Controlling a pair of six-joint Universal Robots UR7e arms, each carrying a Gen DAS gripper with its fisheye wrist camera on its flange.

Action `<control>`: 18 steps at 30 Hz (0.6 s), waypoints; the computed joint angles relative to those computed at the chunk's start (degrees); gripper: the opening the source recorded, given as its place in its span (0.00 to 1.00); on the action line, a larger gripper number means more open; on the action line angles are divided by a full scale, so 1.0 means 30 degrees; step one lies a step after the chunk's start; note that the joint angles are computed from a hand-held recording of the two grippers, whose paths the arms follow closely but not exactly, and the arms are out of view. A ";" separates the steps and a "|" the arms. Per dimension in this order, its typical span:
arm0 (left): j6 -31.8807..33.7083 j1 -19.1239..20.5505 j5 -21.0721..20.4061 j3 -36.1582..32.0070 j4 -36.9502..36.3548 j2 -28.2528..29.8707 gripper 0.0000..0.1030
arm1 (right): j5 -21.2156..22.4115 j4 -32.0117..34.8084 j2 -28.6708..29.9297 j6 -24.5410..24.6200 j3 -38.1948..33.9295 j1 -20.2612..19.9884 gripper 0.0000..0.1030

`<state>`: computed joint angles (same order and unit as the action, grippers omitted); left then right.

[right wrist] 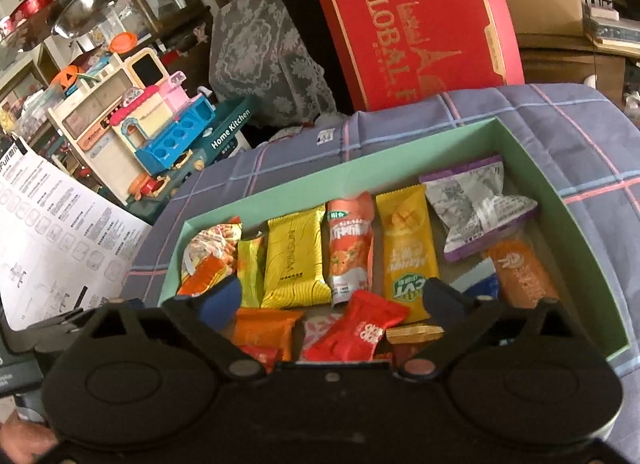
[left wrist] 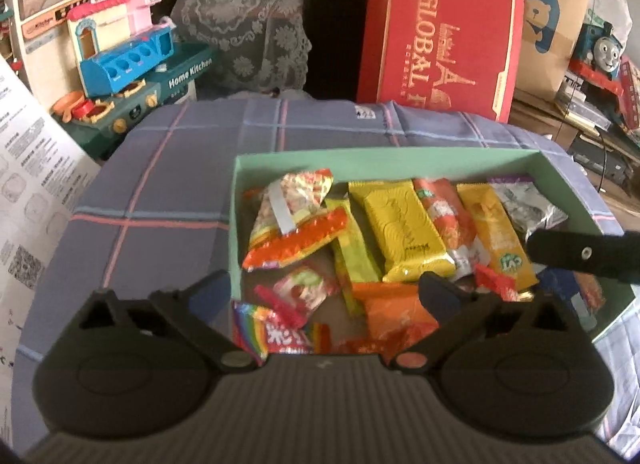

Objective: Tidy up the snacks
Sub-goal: 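Carry both packets into the box and open both tools, then grasp the pink candy bar with the left tool while the right tool grasps the round chocolate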

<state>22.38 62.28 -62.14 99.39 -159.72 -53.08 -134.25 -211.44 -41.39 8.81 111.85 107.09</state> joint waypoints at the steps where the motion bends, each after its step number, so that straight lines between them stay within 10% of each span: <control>1: -0.0164 0.0036 -0.0018 0.0064 0.0171 -0.0097 1.00 | 0.0059 0.0018 -0.0007 0.0148 0.0053 0.0014 1.00; 18: -0.0763 0.0602 -0.0528 0.3650 -0.0116 -0.4231 1.00 | -0.0532 0.0979 -0.0439 0.1702 0.1485 0.1835 1.00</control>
